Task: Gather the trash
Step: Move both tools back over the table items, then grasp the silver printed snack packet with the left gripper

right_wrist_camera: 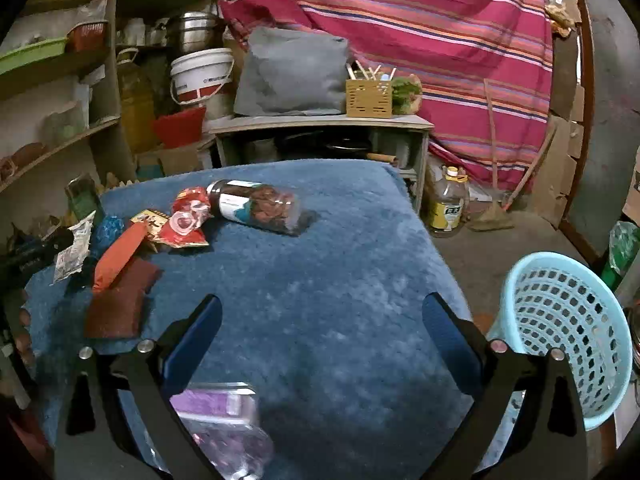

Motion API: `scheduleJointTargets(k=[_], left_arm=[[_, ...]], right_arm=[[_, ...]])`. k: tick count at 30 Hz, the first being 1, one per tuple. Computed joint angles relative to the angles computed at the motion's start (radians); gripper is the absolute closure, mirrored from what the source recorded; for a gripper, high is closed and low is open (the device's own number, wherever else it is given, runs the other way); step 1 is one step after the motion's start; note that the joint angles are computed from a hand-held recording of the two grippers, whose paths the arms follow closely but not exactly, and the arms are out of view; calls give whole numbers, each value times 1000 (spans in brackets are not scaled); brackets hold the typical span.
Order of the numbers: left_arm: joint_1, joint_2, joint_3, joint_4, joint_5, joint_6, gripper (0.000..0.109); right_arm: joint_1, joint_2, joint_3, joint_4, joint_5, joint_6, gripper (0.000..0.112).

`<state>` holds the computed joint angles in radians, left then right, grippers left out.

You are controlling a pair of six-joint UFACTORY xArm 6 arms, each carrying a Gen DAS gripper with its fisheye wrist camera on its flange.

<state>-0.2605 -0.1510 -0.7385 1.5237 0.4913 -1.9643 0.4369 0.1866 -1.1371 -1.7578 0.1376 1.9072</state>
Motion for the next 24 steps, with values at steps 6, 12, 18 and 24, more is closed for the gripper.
scheduleJointTargets(k=[6, 12, 18, 24], left_arm=[[93, -35, 52, -33, -31, 54, 11], [159, 21, 40, -109, -74, 151, 11], [228, 78, 13, -92, -190, 146, 25], [236, 78, 1, -16, -247, 105, 66]], right_arm=[[51, 95, -91, 194, 16, -182, 14], [102, 164, -179, 377, 64, -362, 14], [136, 209, -246, 367, 110, -350, 14], [134, 251, -285, 458, 62, -464, 14]])
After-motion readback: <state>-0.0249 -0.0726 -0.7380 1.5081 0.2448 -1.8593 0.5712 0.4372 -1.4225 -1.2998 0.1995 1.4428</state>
